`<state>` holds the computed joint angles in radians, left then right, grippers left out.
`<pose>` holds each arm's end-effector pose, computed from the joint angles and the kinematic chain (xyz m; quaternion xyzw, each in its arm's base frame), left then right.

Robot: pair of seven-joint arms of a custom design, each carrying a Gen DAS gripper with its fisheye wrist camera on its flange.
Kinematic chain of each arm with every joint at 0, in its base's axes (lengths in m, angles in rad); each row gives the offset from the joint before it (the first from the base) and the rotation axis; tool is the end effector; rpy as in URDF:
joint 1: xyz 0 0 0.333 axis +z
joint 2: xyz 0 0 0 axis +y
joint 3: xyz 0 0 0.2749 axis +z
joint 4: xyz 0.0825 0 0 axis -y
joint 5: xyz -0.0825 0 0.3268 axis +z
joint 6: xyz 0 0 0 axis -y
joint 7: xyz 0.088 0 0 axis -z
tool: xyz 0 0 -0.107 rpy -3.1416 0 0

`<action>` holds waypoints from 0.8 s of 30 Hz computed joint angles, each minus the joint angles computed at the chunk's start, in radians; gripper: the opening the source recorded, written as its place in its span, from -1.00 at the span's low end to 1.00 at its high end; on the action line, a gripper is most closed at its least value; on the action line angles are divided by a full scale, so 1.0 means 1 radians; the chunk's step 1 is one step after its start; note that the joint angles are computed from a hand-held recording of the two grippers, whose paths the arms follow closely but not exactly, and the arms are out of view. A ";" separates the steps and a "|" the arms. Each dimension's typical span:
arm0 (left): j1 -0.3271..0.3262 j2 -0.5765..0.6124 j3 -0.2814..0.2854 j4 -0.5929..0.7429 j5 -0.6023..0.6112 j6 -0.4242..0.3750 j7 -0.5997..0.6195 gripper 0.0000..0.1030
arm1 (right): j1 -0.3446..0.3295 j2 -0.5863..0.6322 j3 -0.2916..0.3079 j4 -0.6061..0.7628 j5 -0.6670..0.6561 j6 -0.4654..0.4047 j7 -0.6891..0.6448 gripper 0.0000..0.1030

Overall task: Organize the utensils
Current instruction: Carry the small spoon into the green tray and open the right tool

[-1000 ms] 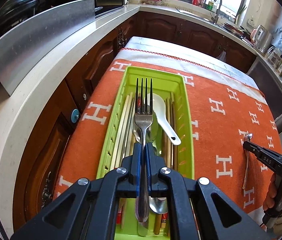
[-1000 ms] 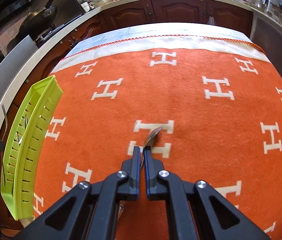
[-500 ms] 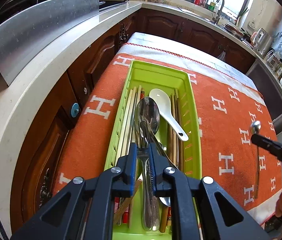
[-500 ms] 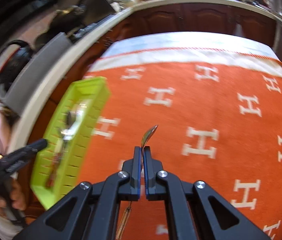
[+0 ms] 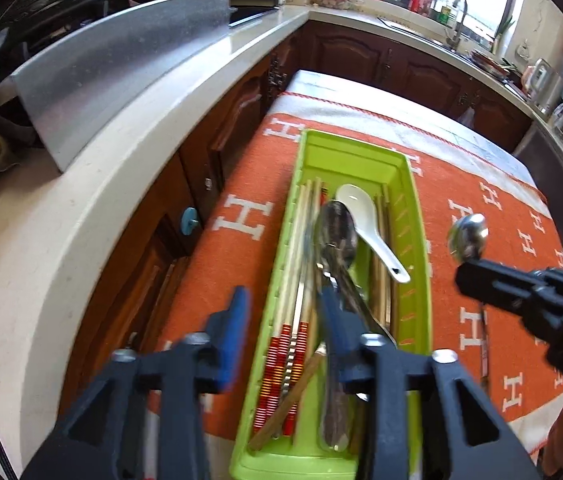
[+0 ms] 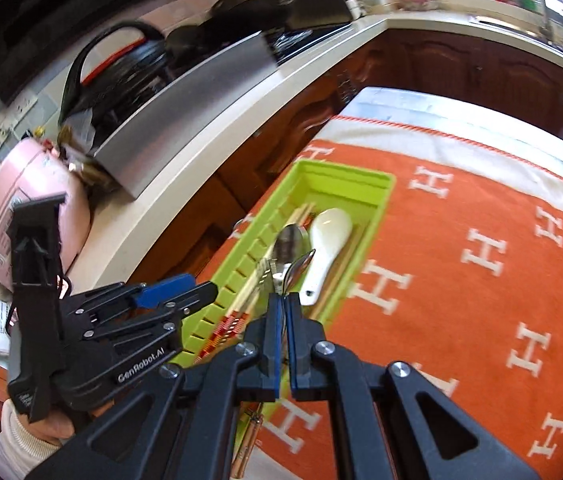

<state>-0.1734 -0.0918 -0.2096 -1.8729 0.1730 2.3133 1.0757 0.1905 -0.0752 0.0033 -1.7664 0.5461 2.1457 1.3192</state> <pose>0.4861 -0.1968 0.5785 -0.6885 0.6713 -0.2159 0.1694 0.5087 0.1221 0.6045 -0.7446 0.5782 0.0162 0.3332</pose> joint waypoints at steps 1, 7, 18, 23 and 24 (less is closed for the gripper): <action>0.003 -0.006 -0.002 -0.005 0.023 0.001 -0.018 0.10 | 0.004 0.008 0.004 0.007 -0.004 -0.003 0.005 -0.95; 0.012 -0.018 -0.002 -0.008 0.080 -0.029 -0.054 0.20 | 0.018 0.056 0.025 0.041 -0.042 -0.006 0.036 -0.95; 0.025 -0.034 0.001 -0.021 0.079 -0.038 -0.109 0.62 | 0.011 0.090 0.030 0.082 -0.087 -0.034 0.086 -0.87; 0.021 -0.021 0.007 -0.003 0.019 -0.063 -0.083 0.62 | 0.005 0.059 0.024 0.053 -0.091 -0.017 0.081 -0.87; 0.020 -0.019 0.007 -0.001 0.009 -0.068 -0.075 0.63 | 0.004 0.049 0.023 0.042 -0.100 -0.008 0.078 -0.87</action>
<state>-0.1538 -0.1112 -0.2024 -1.8739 0.1818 2.2455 1.0005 0.1949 -0.0264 0.0265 -1.7247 0.4464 2.1376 1.3975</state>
